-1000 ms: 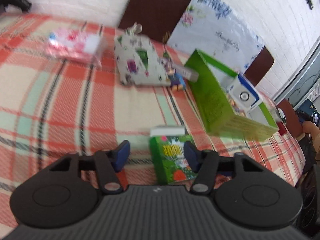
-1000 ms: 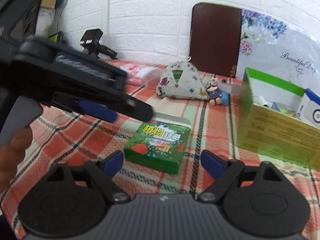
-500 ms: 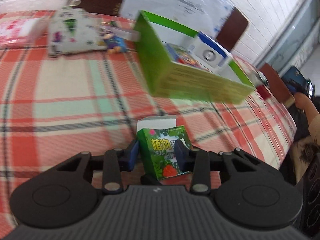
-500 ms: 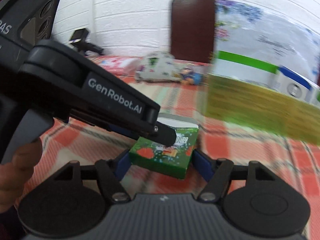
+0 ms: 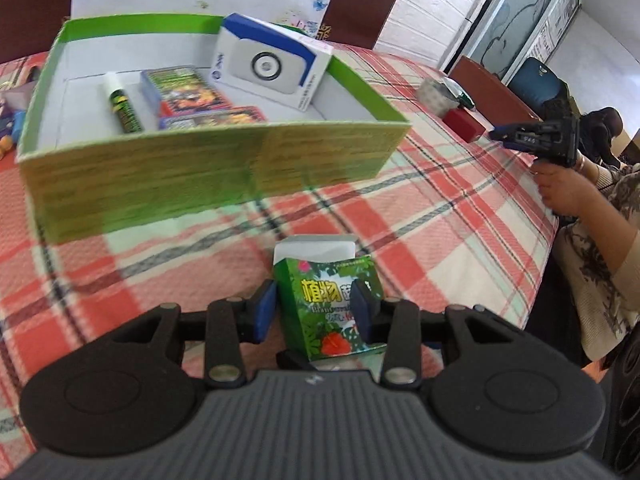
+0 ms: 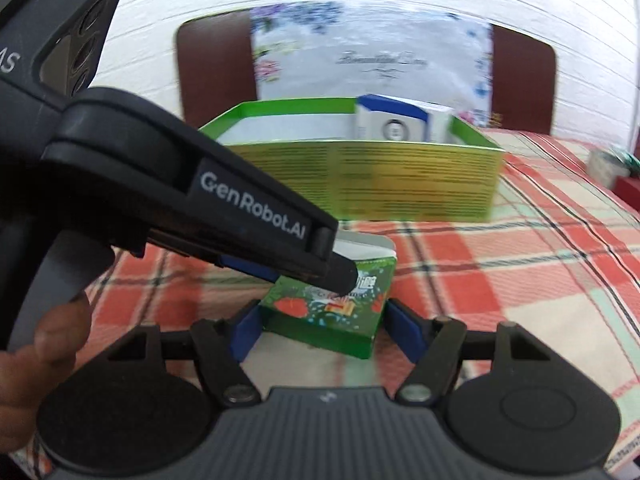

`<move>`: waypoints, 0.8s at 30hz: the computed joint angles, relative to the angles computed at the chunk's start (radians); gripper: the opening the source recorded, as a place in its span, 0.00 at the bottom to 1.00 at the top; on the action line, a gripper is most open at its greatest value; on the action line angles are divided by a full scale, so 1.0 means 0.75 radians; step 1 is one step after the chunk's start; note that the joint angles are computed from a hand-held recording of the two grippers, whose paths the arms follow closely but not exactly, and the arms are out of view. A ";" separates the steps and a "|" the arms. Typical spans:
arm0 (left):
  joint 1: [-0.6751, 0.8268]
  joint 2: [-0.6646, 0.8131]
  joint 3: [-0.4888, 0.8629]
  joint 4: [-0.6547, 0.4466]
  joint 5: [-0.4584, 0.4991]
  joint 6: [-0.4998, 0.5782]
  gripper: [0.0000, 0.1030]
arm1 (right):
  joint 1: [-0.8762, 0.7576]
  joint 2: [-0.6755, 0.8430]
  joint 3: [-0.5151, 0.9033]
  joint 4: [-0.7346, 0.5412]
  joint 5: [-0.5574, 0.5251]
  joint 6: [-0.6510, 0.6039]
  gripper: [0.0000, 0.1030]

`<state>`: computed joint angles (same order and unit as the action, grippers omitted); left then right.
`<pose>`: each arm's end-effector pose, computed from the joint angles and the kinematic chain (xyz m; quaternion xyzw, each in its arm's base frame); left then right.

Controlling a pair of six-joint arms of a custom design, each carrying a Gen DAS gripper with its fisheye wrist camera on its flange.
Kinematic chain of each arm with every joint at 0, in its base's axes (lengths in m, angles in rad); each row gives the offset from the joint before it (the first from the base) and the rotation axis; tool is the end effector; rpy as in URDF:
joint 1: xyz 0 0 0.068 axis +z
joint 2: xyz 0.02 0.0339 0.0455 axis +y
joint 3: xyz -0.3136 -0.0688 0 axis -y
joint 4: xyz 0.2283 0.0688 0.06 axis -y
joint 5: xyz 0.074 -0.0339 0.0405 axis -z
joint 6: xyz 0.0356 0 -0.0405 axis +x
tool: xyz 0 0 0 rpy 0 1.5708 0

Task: Organize objects
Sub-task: 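Carry the candy box with the left gripper and release it into the green box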

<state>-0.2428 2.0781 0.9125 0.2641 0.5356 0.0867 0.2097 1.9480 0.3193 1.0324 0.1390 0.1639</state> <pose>0.3668 -0.1096 0.1194 0.2351 0.8843 -0.2739 0.2963 0.2676 0.0519 0.1123 0.0123 0.8820 0.0264 0.4703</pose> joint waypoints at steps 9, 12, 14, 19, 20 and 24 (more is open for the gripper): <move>-0.035 -0.092 0.135 0.115 -0.062 -0.033 0.41 | -0.070 -0.012 0.115 0.203 0.008 -0.118 0.66; -0.046 0.003 0.340 -0.014 -0.091 -0.047 0.41 | -0.117 0.056 0.252 0.149 -0.024 -0.134 0.66; -0.057 0.063 0.444 -0.087 -0.123 -0.036 0.41 | -0.143 0.111 0.362 0.069 -0.035 -0.139 0.66; -0.105 0.138 0.536 -0.132 -0.300 -0.006 0.46 | -0.143 0.216 0.500 0.000 0.037 -0.137 0.76; -0.109 0.137 0.522 -0.114 -0.341 0.001 0.46 | -0.139 0.214 0.517 -0.028 0.070 -0.126 0.82; -0.069 0.091 0.404 -0.026 -0.358 0.032 0.54 | -0.118 0.192 0.430 0.066 0.086 -0.087 0.77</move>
